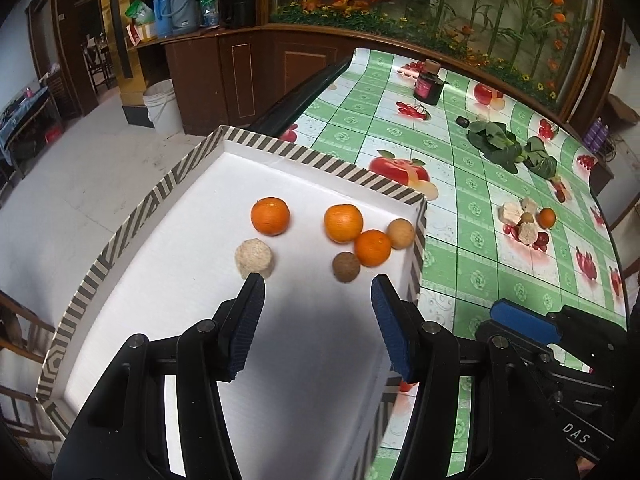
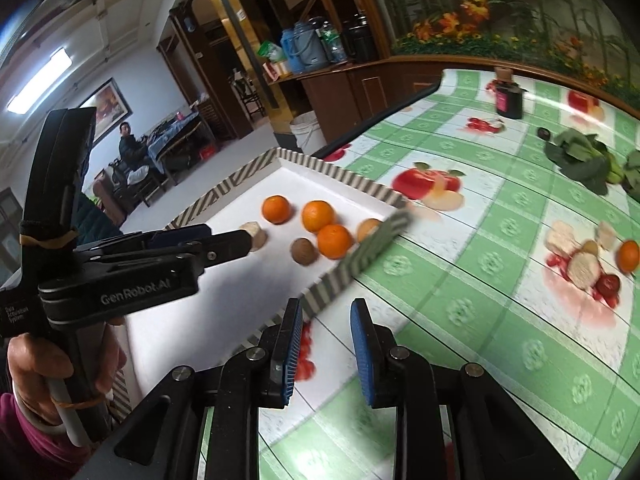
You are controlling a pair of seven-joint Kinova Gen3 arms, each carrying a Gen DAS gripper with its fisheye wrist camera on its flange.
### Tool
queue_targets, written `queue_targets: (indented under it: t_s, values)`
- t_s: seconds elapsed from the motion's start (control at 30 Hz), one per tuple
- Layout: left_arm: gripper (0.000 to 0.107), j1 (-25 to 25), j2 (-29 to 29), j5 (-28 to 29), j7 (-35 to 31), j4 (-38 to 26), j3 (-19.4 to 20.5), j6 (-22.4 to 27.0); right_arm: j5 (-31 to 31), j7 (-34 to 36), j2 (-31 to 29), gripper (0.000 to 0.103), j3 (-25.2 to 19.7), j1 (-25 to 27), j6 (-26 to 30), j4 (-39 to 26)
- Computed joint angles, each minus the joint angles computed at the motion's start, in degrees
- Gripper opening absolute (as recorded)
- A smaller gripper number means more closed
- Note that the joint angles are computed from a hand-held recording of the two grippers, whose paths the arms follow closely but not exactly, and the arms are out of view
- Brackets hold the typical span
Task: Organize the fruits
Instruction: 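Withdraw both open grippers from the tray back toward the table, then grasp a tan block with the left gripper while the right gripper grasps a red date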
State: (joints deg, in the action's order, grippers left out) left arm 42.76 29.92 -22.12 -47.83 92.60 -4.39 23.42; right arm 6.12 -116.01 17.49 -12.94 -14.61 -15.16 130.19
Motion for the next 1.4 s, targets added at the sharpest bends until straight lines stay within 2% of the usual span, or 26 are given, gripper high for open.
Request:
queue_targets:
  t_s: [0.2, 0.37, 0.5, 0.63, 0.83, 0.93, 1.03, 1.17, 1.27, 1.4]
  values:
    - [0.056, 0.64, -0.49, 0.25, -1.10, 0.37, 1.42, -0.66, -2.69, 1.76, -1.99, 0.024, 3.08, -1.58, -2.00, 3.99]
    - [0.056, 0.02, 0.78, 2.55, -4.58, -1.40, 4.69, -0.09, -2.04, -1.15, -2.43, 0.024, 3.22, 2.74, -4.38, 7.92]
    - [0.056, -0.22, 2.81, 5.00, -8.56, -4.33, 7.49, 1.14, -6.82, 1.71, -2.85, 0.025, 8.35, 1.46, -3.46, 9.82]
    - [0.056, 0.64, 5.47, 7.14, -12.02, -8.35, 8.97, 3.10, -4.42, 0.28, -2.62, 0.027, 7.78, 7.21, -3.36, 10.53]
    - [0.056, 1.48, 9.05, 10.25, -16.05, -14.37, 10.02, 6.29, -4.08, 2.19, -2.16, 0.027, 10.18, 10.64, -0.39, 8.19]
    - [0.056, 2.00, 10.81, 11.28, -17.33, -17.48, 10.08, 8.08, -0.48, 1.69, -0.57, 0.027, 7.83, 15.09, 1.61, 4.97]
    - [0.056, 2.39, 12.44, 12.08, -18.23, -20.34, 9.94, 9.61, -1.52, 4.29, 1.27, 0.027, 10.01, 13.50, 3.65, 1.88]
    - [0.056, 2.81, 14.71, 12.93, -19.16, -24.19, 9.79, 11.73, -1.76, 6.25, 3.72, 0.027, 9.51, 14.50, 3.23, -0.12]
    - [0.056, 3.27, 16.94, 13.44, -19.63, -28.03, 9.72, 13.90, -4.73, 9.73, 4.86, 0.027, 13.16, 10.83, 0.79, 0.12]
    - [0.056, 4.02, 20.18, 13.95, -20.37, -33.90, 9.64, 16.98, -4.30, 10.51, 4.31, 0.027, 11.31, 13.07, 0.72, 0.73]
